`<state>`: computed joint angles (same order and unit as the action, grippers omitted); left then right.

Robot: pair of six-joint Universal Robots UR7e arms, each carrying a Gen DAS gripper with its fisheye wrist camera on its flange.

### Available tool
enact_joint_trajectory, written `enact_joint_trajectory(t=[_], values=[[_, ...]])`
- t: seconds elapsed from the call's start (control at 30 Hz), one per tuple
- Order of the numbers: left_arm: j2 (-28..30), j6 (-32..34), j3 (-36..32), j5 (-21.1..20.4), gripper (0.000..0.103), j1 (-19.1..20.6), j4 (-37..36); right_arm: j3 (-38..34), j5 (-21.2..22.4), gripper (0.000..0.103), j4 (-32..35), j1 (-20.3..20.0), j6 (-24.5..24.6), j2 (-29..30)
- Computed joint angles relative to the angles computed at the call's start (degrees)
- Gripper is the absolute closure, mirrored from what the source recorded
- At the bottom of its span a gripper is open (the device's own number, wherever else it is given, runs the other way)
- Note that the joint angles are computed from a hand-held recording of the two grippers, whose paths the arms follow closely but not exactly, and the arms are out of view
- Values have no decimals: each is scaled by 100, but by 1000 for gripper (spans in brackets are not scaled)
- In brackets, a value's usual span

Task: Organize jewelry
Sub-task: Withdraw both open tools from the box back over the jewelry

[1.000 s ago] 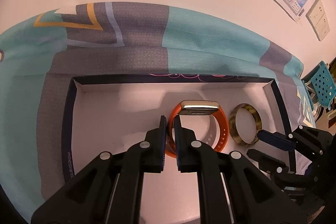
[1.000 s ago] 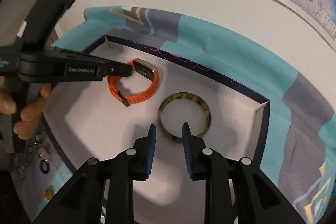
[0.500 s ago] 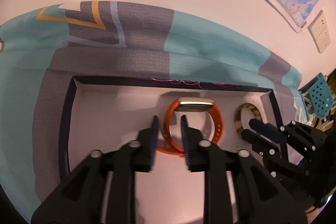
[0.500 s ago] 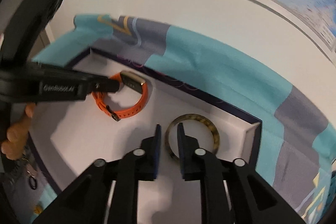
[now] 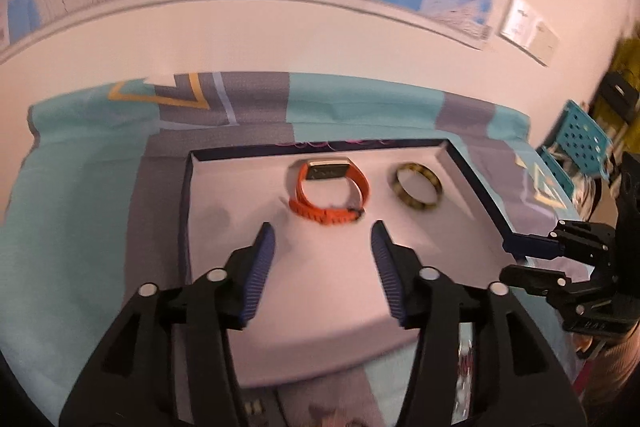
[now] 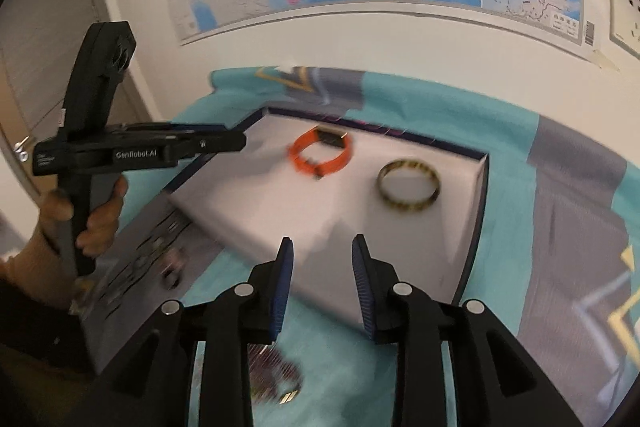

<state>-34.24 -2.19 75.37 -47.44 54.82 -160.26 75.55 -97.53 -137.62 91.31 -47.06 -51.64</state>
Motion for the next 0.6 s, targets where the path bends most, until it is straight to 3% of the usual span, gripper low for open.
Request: enact_joint_trajectory(t=[0.17,0.43,0.6], values=[[-346,-3,804,-30,50,-121,-274,525,-163,75,100,-113,38,-318],[-729,-123,1744,-201,48,-250,-550,1140,156,75,388,-237,93,-783],[-862,-178,2111,-194,46,-341,-688,1520,-191,73,7,-178,32,-835]])
